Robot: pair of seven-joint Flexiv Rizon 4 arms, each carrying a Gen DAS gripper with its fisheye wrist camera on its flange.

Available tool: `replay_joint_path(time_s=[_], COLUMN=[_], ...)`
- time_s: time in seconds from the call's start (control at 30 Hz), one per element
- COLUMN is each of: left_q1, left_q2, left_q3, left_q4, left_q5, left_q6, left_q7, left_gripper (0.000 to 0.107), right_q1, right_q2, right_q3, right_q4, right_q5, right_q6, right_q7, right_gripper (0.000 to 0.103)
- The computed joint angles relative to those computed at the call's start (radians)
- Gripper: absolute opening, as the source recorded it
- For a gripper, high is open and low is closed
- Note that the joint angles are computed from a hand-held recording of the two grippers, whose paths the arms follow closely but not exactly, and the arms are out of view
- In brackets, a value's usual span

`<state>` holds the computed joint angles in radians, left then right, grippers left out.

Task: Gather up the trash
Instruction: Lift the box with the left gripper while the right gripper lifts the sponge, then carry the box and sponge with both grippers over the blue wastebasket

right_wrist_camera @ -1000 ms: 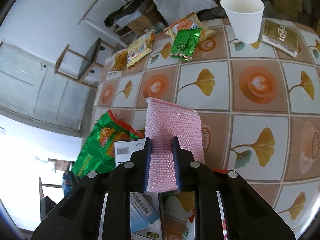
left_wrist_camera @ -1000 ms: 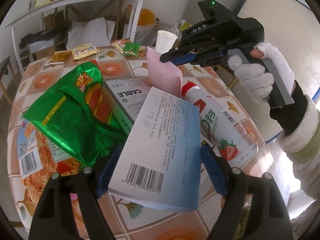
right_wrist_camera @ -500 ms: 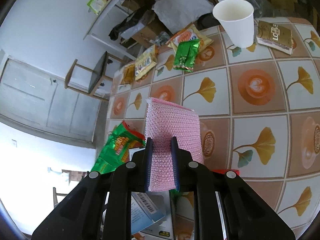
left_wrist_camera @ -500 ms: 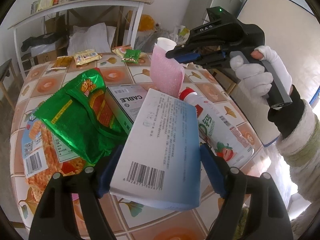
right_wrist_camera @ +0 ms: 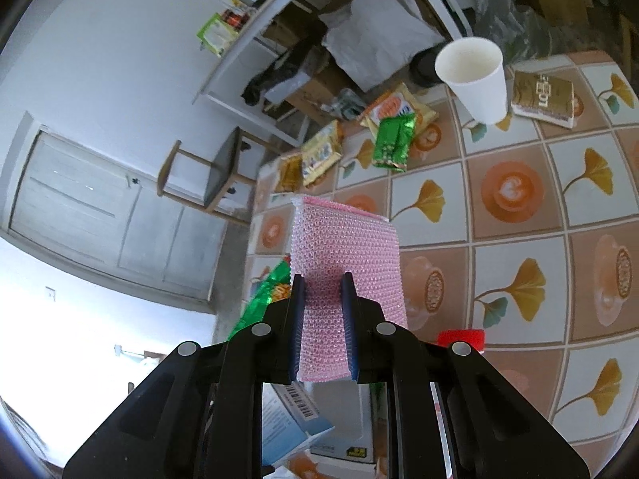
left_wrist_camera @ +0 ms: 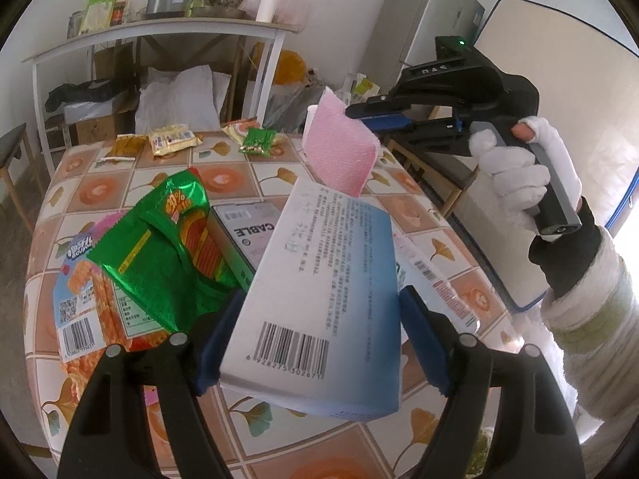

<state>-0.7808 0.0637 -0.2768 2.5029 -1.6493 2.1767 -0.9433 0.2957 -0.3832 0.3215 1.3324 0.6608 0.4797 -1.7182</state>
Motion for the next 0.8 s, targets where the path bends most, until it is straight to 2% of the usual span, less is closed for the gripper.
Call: replay_joint_path(time_s=[0.43, 0.8], left_q1=[0.007, 0.002], left_q2=[0.027, 0.039], left_q3=[-0.001, -0.007], left_q4=[0.021, 0.034], left_q5=[0.091, 0.110], left_q6=[0.036, 0.067], left_q7=[-0.090, -0.124], left_gripper=[0.076, 0.076], right_q1=[-0.024, -0.034], right_q2=[0.053, 0.085], right_q3=[-0.010, -0.020], right_q4=[0.023, 0.049], right_q5=[0.043, 0.066], right_q6=[0.020, 0.045], right_q7=[-0.017, -0.032], right_gripper=[0.016, 0.016])
